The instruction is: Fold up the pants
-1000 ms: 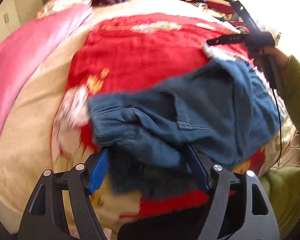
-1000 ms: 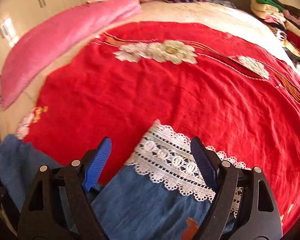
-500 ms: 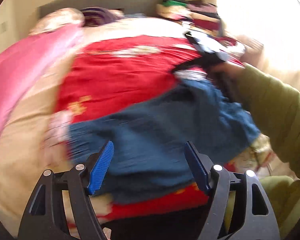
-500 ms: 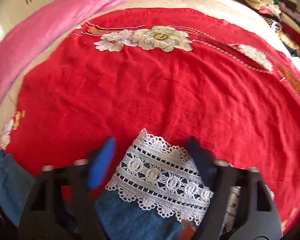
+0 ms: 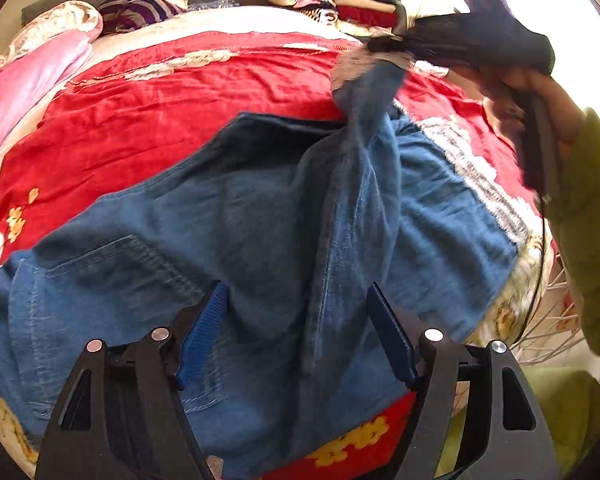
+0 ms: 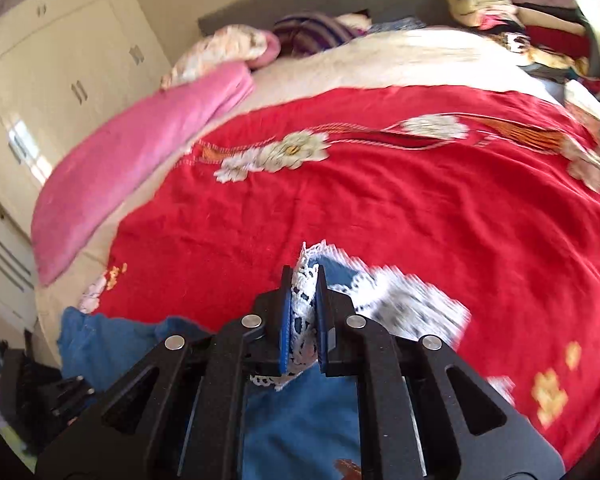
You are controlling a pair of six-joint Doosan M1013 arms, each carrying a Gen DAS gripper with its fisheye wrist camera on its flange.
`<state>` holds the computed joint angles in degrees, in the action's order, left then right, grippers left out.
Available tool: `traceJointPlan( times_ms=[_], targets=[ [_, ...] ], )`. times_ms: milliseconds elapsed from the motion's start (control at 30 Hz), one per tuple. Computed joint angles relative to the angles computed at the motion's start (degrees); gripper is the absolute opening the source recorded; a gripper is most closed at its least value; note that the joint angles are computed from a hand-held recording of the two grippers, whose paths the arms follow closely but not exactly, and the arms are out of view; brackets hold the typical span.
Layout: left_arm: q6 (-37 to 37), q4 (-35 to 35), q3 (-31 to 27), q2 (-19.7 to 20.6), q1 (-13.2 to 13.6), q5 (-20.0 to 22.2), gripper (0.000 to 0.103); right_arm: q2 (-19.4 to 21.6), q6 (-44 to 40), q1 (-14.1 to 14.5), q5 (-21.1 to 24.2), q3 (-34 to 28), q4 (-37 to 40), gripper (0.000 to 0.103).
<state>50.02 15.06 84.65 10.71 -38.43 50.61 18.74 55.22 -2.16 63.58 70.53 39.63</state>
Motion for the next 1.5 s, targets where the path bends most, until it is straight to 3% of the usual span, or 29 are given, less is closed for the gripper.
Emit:
traceJointPlan(
  times_ms=[67, 133, 200, 233, 433, 633, 967, 1033, 1167, 1267, 1333, 1433, 1500],
  targets=[
    [-0.5, 1.3, 0.0, 0.2, -0.5, -0.8, 0.069, -1.5, 0.0, -1.5, -0.6, 1.7, 0.9, 0.005],
    [0.0, 2.1, 0.1, 0.4, -0.9, -1.6, 0.045, -2.9, -0.1, -2.9, -1.0, 3.2, 1.0, 0.005],
    [0.4, 2.1, -0.1, 0.7, -1.1, -1.6, 0.011, -3.8, 0.1, -4.3, -0.5, 4.2, 1.5, 0.005],
    [0.8, 1.8, -0.1, 0.7, -1.2, -1.8, 0.003, -4.5, 0.2, -5.1, 0.0, 5.0, 1.4, 0.005],
    [1.2, 3.5, 1.0, -0.8, -2.5, -3.3, 0.003, -8.0, 0.0, -8.2, 0.8, 10.0, 0.6, 0.005],
    [2.5, 3.9, 0.4, 0.0, -3.5, 0.8, 0.003, -9.8, 1.3, -10.3, 2.9, 15.0, -2.5, 0.005],
    [2.2, 3.9, 1.5, -1.0, -4.6, 2.9, 0.003, -12.0, -2.6, -12.1, 4.5, 18.4, -2.8, 0.006],
    [2.4, 3.2, 1.6, -0.7, -4.6, 3.6, 0.003, -12.0, -2.6, -12.0, 4.7, 18.9, -5.4, 0.008],
    [2.1, 3.5, 1.8, -0.9, -4.7, 3.5, 0.003, -13.0, -4.8, -13.5, 5.1, 19.4, -3.1, 0.018],
    [2.0, 3.7, 1.7, -0.8, -4.8, 4.0, 0.003, -13.9, -6.4, -13.7, 3.7, 19.2, -2.3, 0.019],
    [2.2, 3.7, 1.5, -0.7, -5.0, 4.7, 0.003, -13.8, -8.5, -13.2, 5.7, 19.1, -1.6, 0.019],
    [3.2, 2.7, 1.5, -0.9, -5.0, 4.9, 0.004, -12.8, -7.0, -10.5, 7.1, 19.4, -9.2, 0.013],
    [3.0, 1.8, 2.2, -1.5, -4.7, 4.0, 0.009, -11.9, -4.9, -10.5, 8.4, 19.1, -9.3, 0.012]
  ],
)
